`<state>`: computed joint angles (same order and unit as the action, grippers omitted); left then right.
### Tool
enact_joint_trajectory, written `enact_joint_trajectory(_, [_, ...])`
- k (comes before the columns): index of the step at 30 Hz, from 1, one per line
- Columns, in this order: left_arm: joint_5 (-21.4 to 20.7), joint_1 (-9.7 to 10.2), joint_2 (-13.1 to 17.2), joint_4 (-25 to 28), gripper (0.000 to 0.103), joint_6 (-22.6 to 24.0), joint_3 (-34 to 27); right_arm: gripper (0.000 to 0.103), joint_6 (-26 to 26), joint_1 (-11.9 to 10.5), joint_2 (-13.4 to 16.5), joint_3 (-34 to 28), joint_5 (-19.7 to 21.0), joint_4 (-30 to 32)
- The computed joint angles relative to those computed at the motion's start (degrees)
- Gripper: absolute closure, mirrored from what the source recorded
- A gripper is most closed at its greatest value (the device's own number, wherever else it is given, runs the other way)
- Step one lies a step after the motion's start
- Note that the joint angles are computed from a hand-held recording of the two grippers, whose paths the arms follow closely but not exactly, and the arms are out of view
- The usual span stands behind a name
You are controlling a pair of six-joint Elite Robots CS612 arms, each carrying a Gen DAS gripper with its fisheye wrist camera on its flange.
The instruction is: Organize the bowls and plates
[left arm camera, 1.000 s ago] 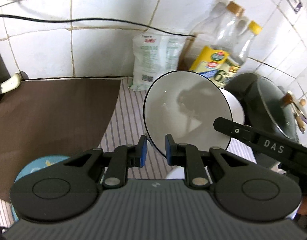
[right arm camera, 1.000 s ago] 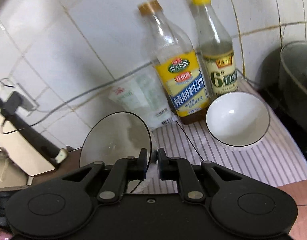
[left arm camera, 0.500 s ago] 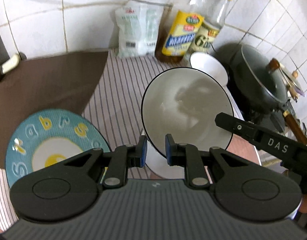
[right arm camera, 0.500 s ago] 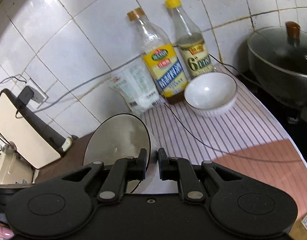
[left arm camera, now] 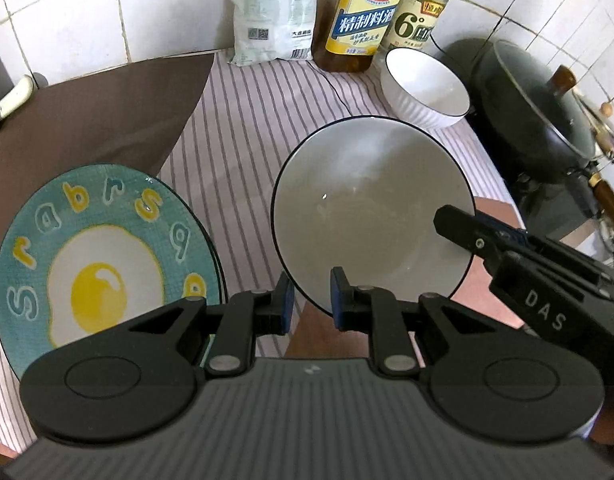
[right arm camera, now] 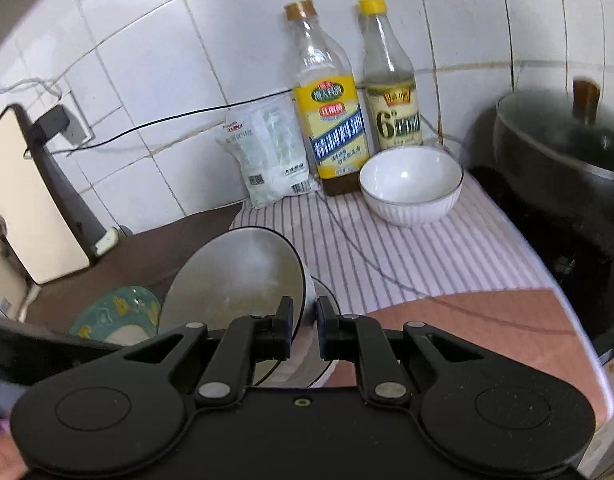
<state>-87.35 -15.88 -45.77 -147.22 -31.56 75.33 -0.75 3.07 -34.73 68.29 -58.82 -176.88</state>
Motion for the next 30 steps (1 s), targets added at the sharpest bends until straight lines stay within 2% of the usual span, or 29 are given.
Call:
enact_joint_trajectory(7, [4.53, -0.98, 0.51, 2.9, 0.086, 2.64, -1.32, 0.088, -2.85, 0.64, 0.34, -0.26, -2.66, 1.69])
enact_joint_trajectory(18, [3.67, -0.8, 0.96, 3.07, 0.085, 2.29, -1.92, 0.085, -5.86, 1.01, 1.06, -0.71, -4.9, 0.67])
enact_joint_trajectory(23, [2.99, -0.54, 1.01, 2.65, 0.084, 1.51, -1.86, 0.085, -6.01, 0.65, 1.49, -0.96, -3.38, 0.17])
enact_joint_trajectory(26, [1.01, -0.05, 0.86, 2.64, 0.084, 0.59, -1.69, 0.084, -6.89, 0.34, 1.52, -0.72, -1.99, -0.5])
enact_joint_trajectory(30, [-1.01, 0.5, 0.06, 1.93, 0.084, 0.5, -1.0, 0.083, -8.09, -0.77, 1.13, 0.72, 1.62, -5.58])
